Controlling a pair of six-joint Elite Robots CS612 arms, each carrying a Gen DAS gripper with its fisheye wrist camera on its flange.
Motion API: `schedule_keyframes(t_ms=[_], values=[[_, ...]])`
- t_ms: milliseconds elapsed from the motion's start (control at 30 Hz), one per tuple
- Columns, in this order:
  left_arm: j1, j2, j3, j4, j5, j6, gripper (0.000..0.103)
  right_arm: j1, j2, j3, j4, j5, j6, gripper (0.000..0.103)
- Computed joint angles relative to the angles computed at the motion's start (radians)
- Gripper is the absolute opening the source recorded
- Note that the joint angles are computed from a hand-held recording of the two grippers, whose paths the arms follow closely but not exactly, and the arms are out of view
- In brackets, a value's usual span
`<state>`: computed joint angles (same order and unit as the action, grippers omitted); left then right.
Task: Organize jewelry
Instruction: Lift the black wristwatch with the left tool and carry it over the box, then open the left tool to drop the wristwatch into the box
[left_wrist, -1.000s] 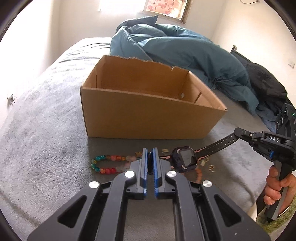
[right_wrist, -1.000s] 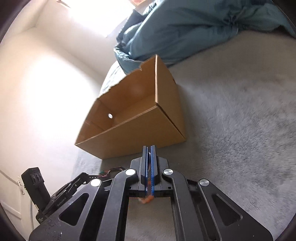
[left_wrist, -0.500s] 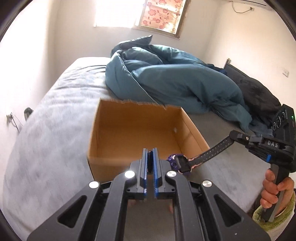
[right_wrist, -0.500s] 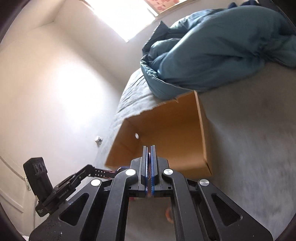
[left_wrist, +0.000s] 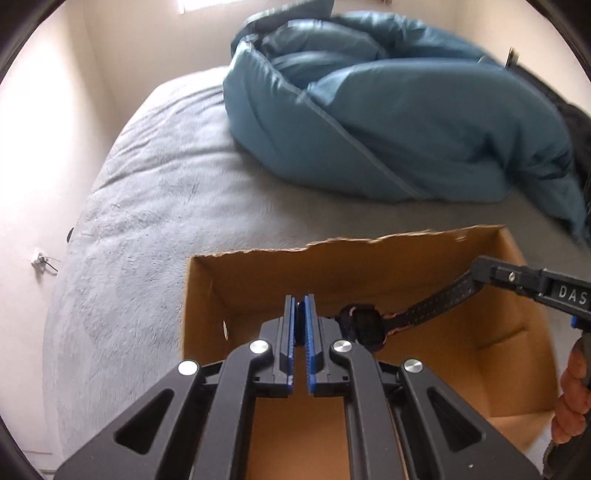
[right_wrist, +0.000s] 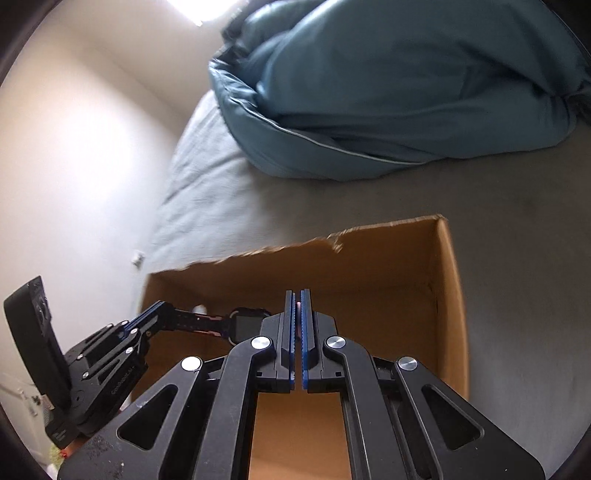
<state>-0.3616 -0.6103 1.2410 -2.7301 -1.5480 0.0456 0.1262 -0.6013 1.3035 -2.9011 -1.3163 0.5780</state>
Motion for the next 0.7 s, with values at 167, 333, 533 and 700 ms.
schedule_keyframes(t_ms=[167,333,533,700], values=[[-0.010,0.039,-0.062,0.109,0.069,0.010,0.005,0.000,0.029,-0.057,0.108,-0.020,-0.016,0.002],[-0.017,0.026,-0.036,0.082,0.089,0.015,0.021,-0.004,0.010,-0.031,0.120,-0.034,-0.022,0.018],[-0.011,-0.060,0.098,-0.082,0.044,-0.019,0.028,0.001,-0.062,0.073,0.022,-0.078,-0.029,0.029],[0.006,-0.175,0.288,-0.310,-0.009,-0.019,0.032,0.010,-0.177,0.277,-0.240,-0.119,-0.043,0.029]])
